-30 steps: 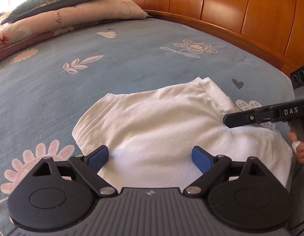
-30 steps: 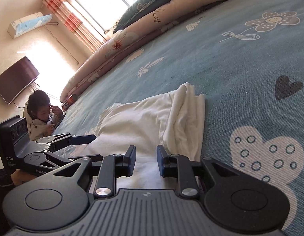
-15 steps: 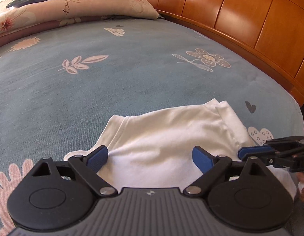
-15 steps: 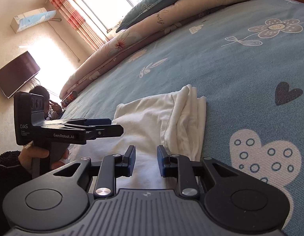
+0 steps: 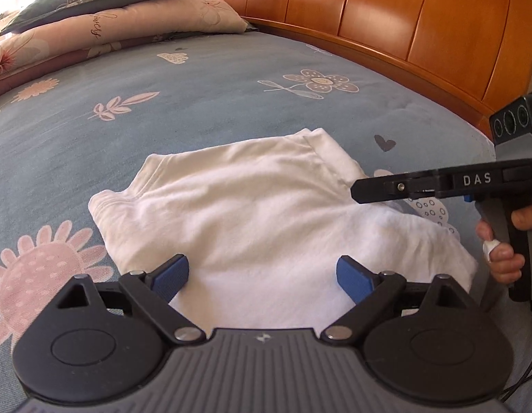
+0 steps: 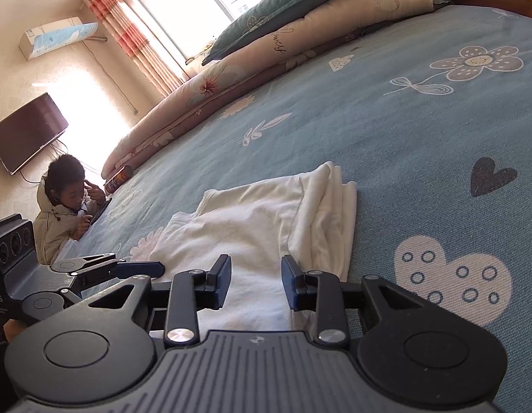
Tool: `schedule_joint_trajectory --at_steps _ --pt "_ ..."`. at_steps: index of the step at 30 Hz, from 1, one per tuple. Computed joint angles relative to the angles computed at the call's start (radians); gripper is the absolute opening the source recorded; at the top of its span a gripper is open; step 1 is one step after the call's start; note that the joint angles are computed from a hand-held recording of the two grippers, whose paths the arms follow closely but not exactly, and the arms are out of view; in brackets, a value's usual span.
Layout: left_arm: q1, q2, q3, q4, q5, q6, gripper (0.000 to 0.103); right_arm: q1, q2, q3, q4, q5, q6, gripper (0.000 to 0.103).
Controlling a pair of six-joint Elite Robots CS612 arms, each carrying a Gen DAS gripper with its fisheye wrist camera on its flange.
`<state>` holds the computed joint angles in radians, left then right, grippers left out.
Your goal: Fold clothes
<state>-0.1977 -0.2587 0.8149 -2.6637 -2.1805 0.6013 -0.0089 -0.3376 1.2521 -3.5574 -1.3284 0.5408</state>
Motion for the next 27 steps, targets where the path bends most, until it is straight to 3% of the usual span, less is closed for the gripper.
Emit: schedule_joint_trajectory --at_steps 2,5,7,9,12,15,17,22,25,27 --pt "0.005 -0.031 0.057 -0.045 -0.028 0.01 0.093 0.004 -0.002 0.005 -0.018 -0.029 -0.011 0.048" --pt "0.006 -0.086 0.184 -0.161 -0.004 0.072 0.093 0.007 -0.003 0.014 -0.062 -0.046 -0.008 0.048" --pt "0.007 -0.103 0.235 -0.178 0.013 0.092 0.093 0.01 -0.004 0.021 -0.087 -0.052 -0.022 0.048" --pt "0.006 -0.107 0.256 -0.156 0.034 0.093 0.093 0.015 -0.008 0.028 -0.105 -0.058 -0.044 0.051" --pt "-0.001 -0.11 0.301 -0.253 0.08 0.097 0.093 0.032 -0.018 0.042 -0.122 -0.085 -0.092 0.053" --pt "0.003 -0.134 0.336 -0.273 0.047 0.084 0.093 0.059 -0.033 0.069 -0.124 -0.141 -0.147 0.057" --pt "0.007 -0.148 0.368 -0.3 0.023 0.09 0.093 0.071 -0.037 0.09 -0.129 -0.164 -0.149 0.058" --pt "0.003 -0.148 0.405 -0.322 0.056 0.118 0.093 0.084 -0.037 0.11 -0.072 -0.205 -0.146 0.06" --pt "-0.003 -0.15 0.419 -0.358 0.079 0.081 0.093 0.085 -0.034 0.114 -0.105 -0.231 -0.125 0.059" --pt "-0.001 -0.16 0.435 -0.375 0.053 0.087 0.093 0.094 -0.038 0.13 -0.144 -0.288 -0.126 0.062"
